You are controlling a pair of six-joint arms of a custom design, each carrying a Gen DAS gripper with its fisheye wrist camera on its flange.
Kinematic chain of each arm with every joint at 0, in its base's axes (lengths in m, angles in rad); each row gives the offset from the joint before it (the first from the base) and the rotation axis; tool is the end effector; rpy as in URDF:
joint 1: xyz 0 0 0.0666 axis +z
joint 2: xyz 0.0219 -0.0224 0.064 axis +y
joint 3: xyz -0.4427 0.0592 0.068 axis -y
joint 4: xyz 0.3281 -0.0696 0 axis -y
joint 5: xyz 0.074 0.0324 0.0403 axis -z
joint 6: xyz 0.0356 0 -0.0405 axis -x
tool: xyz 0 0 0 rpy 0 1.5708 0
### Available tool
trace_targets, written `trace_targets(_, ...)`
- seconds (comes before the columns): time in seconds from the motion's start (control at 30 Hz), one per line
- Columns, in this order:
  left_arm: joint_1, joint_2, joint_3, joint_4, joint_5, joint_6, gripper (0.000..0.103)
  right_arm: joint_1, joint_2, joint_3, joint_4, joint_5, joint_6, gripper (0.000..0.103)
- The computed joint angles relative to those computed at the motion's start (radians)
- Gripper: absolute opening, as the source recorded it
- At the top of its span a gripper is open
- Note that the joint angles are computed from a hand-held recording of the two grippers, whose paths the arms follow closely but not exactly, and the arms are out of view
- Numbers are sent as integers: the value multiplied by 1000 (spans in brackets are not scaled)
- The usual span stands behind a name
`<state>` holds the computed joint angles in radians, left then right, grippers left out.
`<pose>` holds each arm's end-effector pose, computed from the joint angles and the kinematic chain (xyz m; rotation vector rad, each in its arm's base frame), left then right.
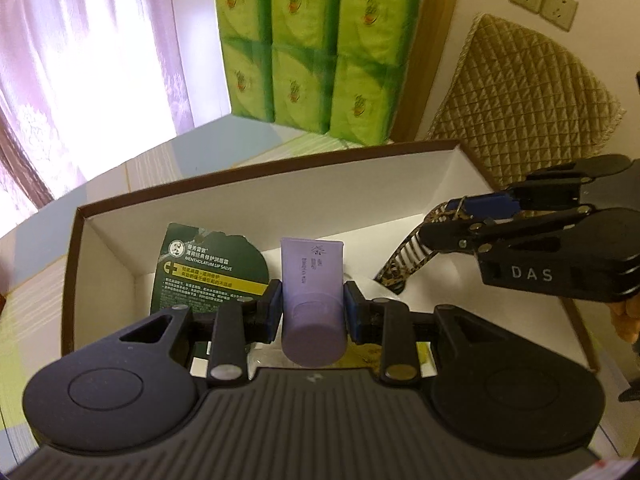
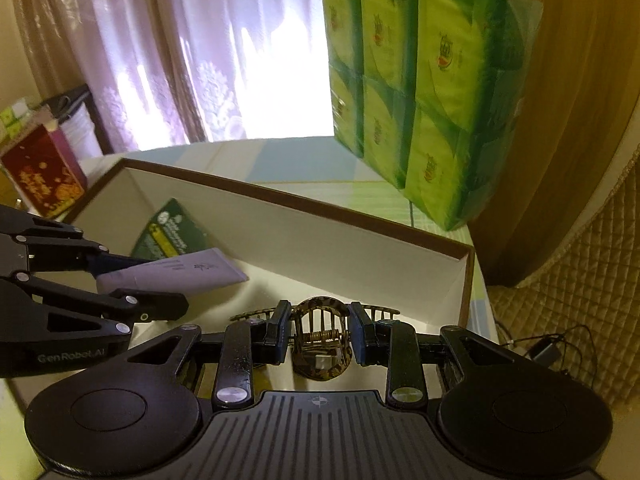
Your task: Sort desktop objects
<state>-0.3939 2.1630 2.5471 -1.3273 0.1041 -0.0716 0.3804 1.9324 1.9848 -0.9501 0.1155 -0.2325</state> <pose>0.6390 -0.2700 0.4942 0.6242 2.4481 -0.2614 0.5939 0.2326 0.4522 -0.1323 2.4607 0.1242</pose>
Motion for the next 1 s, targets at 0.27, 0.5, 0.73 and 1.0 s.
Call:
trace_targets(0.27,3,115,161,-93,-32,-17,27,1,57,55,-44,23,5,28)
trace_targets(0.5,1,121,114,-55,-21,-29,29,-5,65,57,-53,23,11,28)
trace_targets(0.73,5,119,113,-62,-33,-48,58,-9,76,70,-60,24,7,28)
trace_targets(1.0,11,131,163,-92,-50,-38,72,-12,82,73,-54,32,-5,28)
